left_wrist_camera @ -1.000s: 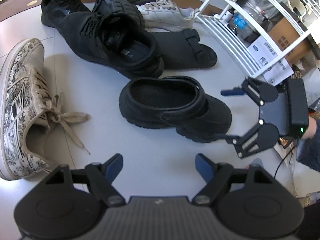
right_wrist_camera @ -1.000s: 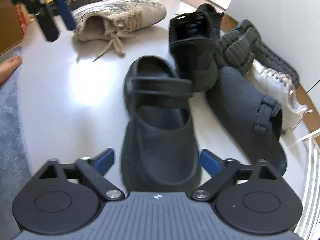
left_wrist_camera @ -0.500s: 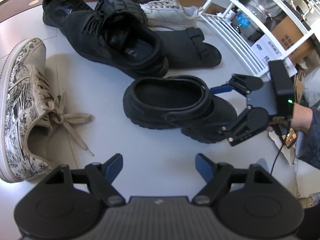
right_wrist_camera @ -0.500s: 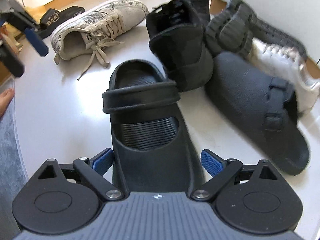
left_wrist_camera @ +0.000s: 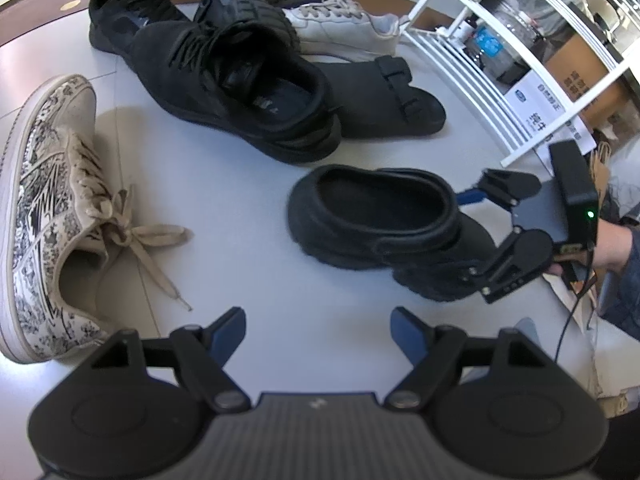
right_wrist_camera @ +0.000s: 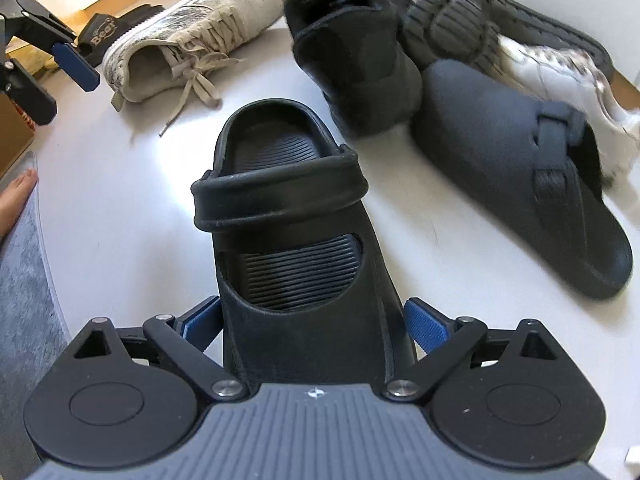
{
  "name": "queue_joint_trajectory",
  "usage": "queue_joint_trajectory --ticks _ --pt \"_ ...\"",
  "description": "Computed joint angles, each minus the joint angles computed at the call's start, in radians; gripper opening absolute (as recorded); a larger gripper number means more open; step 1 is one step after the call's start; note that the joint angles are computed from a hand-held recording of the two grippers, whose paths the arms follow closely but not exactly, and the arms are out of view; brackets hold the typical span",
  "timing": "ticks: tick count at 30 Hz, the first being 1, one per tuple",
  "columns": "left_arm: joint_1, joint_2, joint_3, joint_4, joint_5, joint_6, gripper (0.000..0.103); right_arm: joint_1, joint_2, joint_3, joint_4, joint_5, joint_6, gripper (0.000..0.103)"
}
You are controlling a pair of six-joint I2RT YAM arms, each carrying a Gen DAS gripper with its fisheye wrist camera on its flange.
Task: Organize scattered shoes
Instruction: 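Carry the black strapped clog with the right tool toward the white rack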
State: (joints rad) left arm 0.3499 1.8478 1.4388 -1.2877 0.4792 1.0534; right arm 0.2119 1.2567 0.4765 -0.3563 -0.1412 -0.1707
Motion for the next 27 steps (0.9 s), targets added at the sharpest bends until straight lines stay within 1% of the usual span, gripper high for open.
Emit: queue_joint_trajectory --ticks 8,12,15,18,21,27 --pt "-0.005 0.004 0.003 0.012 0.002 -0.005 0.081 -0.125 -0.205 -0.103 -0.113 0.012 0.041 0.098" --pt "-0.006 -0.007 -0.005 0.027 0.015 -0.008 0.081 -0.201 -0.268 -0.129 -0.155 0.015 0.05 0.098" --pt "-0.009 -0.006 -0.005 0.034 0.013 -0.018 0.081 -0.271 -0.314 -0.146 -0.184 0.038 0.089 0.098" --pt "-0.012 -0.005 -0.007 0.043 0.011 -0.026 0.081 -0.305 -0.341 -0.157 -0.201 0.069 0.107 0.098" --pt "-0.006 -0.006 -0.008 0.049 0.019 -0.026 0.081 -0.377 -0.339 -0.149 -0.221 0.077 0.129 0.098" --pt "-0.003 0.002 0.003 0.055 0.019 -0.046 0.081 -0.515 -0.34 -0.153 -0.224 0.089 0.079 0.098"
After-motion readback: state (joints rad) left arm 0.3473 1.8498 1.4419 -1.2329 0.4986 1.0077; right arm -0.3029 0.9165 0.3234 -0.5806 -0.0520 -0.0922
